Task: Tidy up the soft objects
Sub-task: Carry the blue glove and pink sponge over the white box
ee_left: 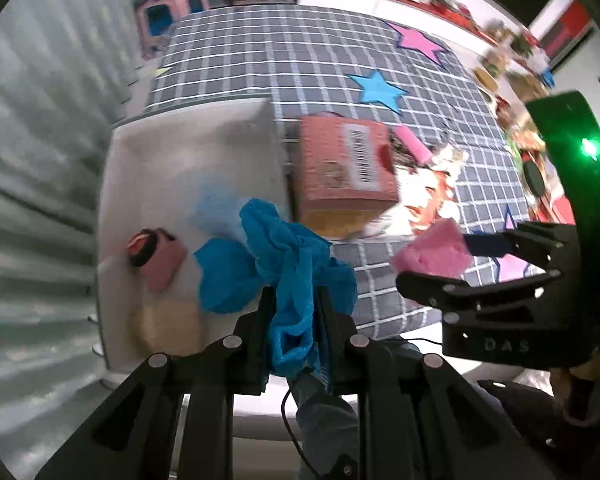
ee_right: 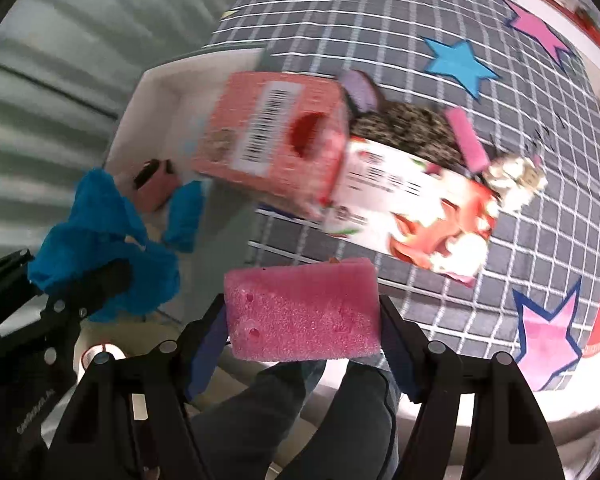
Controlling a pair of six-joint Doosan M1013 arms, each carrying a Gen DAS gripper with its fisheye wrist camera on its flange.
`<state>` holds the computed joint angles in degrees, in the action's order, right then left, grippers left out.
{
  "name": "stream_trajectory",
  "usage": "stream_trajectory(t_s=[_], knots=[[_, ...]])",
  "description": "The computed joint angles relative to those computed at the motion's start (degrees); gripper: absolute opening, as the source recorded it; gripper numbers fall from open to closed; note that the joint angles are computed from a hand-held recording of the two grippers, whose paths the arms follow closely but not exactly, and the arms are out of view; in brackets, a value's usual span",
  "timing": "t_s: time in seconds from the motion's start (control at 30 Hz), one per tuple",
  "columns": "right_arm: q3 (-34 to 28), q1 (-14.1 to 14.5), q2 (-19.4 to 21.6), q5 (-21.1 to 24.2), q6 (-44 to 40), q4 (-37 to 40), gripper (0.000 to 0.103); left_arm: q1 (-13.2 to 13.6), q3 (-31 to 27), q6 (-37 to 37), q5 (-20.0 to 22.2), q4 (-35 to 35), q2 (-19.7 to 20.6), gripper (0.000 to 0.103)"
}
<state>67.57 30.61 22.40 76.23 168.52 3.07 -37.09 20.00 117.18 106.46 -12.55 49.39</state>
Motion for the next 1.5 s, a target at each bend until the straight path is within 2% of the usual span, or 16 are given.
stream_trajectory(t_s=[0.2,0.37,0.87,1.5], knots=[[-6.8,-0.2,4.1,2.5,-5.6,0.1,0.072,1.9,-4.2,-3.3,1.3,1.0,2.5,0.021],[-11.2,-0.5,6.6,3.5,-9.5,-0.2,0.072,2.9,-5.2,-4.7,1.7,2.3,3.3,0.021],[-20.4,-1.5,11.6,7.0,-16.6,-1.3,0.072,3.8,-6.8,-9.0,1.8,4.0,4.7,0.021],[-21.1,-1.8,12.2,6.9,-16.3,-0.6,0.072,3.7,-8.5,-9.2,3.4,4.0,5.9,0.021]])
